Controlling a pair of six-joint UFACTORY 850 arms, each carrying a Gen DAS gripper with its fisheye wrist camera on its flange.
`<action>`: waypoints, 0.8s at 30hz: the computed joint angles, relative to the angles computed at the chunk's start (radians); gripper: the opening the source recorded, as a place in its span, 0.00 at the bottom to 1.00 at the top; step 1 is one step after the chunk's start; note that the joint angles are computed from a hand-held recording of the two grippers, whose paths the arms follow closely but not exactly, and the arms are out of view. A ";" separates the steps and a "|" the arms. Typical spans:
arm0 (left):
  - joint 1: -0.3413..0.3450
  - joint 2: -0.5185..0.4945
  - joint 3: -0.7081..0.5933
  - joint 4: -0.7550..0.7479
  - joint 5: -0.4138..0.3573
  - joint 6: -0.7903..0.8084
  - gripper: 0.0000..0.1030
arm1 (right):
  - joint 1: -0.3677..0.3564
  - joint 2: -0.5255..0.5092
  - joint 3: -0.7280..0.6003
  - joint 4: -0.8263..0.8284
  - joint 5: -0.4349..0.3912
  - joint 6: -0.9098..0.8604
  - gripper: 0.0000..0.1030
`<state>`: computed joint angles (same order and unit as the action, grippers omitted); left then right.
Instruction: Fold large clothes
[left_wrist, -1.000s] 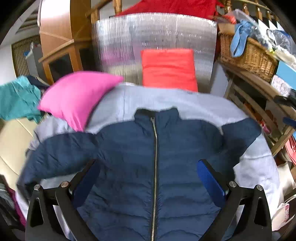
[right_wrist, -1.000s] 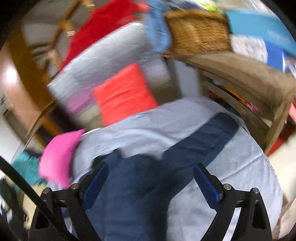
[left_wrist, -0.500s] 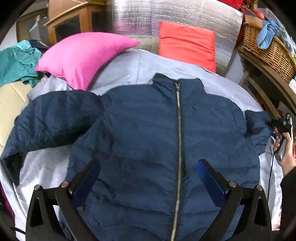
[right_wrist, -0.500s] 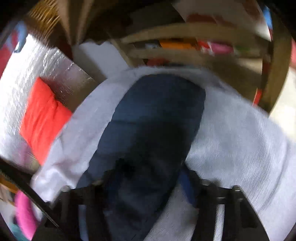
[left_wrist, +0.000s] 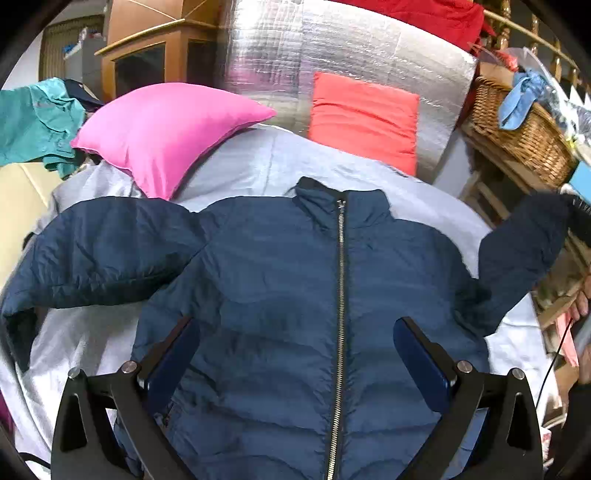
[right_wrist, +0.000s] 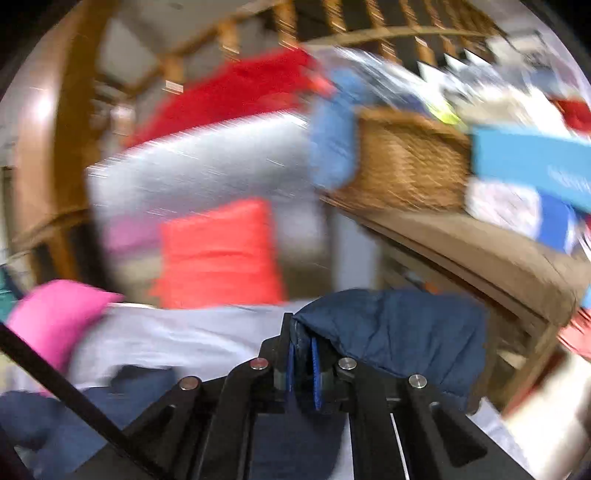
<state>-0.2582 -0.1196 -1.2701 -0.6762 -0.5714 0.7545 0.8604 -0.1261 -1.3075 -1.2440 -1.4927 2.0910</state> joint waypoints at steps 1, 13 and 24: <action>0.007 -0.002 -0.005 -0.010 -0.007 0.014 1.00 | 0.028 -0.040 -0.057 -0.031 0.017 -0.022 0.08; 0.171 -0.051 -0.055 -0.136 -0.024 0.004 1.00 | 0.049 -0.588 -0.616 0.063 0.354 -0.401 0.17; 0.167 -0.072 -0.074 -0.083 -0.024 -0.076 1.00 | 0.093 -0.544 -0.516 0.234 0.545 -0.577 0.86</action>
